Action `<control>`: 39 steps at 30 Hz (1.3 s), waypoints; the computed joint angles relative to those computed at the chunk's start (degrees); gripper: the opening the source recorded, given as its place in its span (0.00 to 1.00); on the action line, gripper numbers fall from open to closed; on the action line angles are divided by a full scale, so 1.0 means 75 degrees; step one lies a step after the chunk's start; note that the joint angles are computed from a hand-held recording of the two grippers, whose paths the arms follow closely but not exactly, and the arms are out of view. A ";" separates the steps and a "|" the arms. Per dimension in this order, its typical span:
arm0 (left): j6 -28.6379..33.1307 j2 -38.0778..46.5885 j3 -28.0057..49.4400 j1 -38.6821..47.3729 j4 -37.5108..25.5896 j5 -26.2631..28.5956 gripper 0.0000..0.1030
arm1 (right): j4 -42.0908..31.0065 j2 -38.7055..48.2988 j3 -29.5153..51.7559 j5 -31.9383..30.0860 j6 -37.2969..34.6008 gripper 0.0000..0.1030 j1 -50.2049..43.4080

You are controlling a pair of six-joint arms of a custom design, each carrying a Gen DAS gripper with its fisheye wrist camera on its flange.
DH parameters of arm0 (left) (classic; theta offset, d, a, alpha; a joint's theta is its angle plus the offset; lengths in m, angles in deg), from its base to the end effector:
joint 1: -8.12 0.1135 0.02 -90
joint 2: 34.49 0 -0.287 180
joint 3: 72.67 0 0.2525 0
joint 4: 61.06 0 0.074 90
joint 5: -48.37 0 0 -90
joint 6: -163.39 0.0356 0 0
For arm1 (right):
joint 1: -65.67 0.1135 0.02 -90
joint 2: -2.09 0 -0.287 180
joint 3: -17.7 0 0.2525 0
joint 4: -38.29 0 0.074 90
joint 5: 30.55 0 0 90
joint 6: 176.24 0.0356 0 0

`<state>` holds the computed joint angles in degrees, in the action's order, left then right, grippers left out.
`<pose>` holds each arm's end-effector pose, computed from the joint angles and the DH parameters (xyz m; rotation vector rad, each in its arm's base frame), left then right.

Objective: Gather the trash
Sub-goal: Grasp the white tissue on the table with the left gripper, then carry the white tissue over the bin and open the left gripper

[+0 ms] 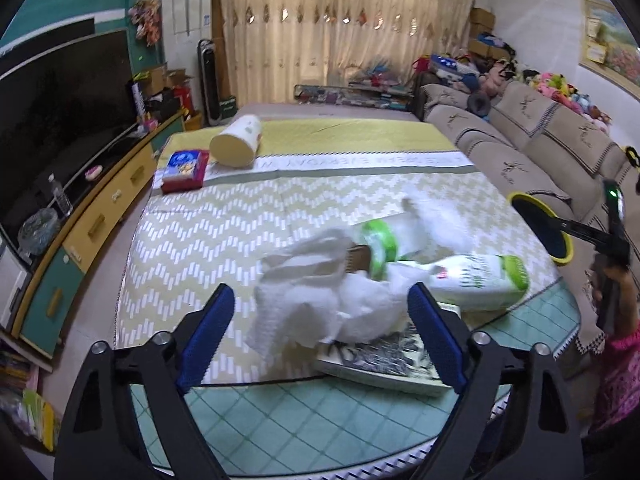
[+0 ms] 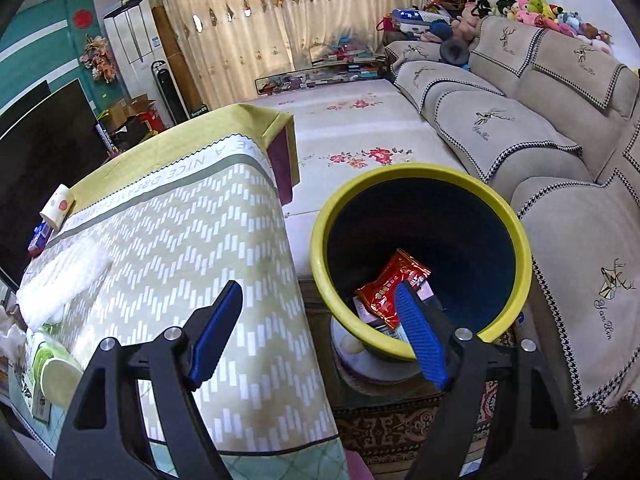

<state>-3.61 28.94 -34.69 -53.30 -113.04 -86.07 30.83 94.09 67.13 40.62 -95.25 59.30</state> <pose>0.0895 -0.1121 0.1646 -0.4218 2.3057 0.0984 0.2847 -0.0202 0.1470 -0.1997 2.3921 0.2771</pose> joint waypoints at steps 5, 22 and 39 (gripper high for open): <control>0.1277 -0.0685 -0.0519 0.1112 0.0908 0.0552 0.68 | 0.0100 0.0161 -0.0044 0.0057 0.0027 0.72 0.0153; 0.2680 -0.0903 -0.0385 0.2221 0.1295 0.0901 0.08 | 0.0072 0.0305 -0.0005 -0.0017 -0.0056 0.72 0.0440; 0.2566 -0.0735 0.3100 0.0619 -0.2005 -0.1400 0.05 | -0.0043 0.0096 -0.0078 -0.0522 -0.0153 0.72 0.0037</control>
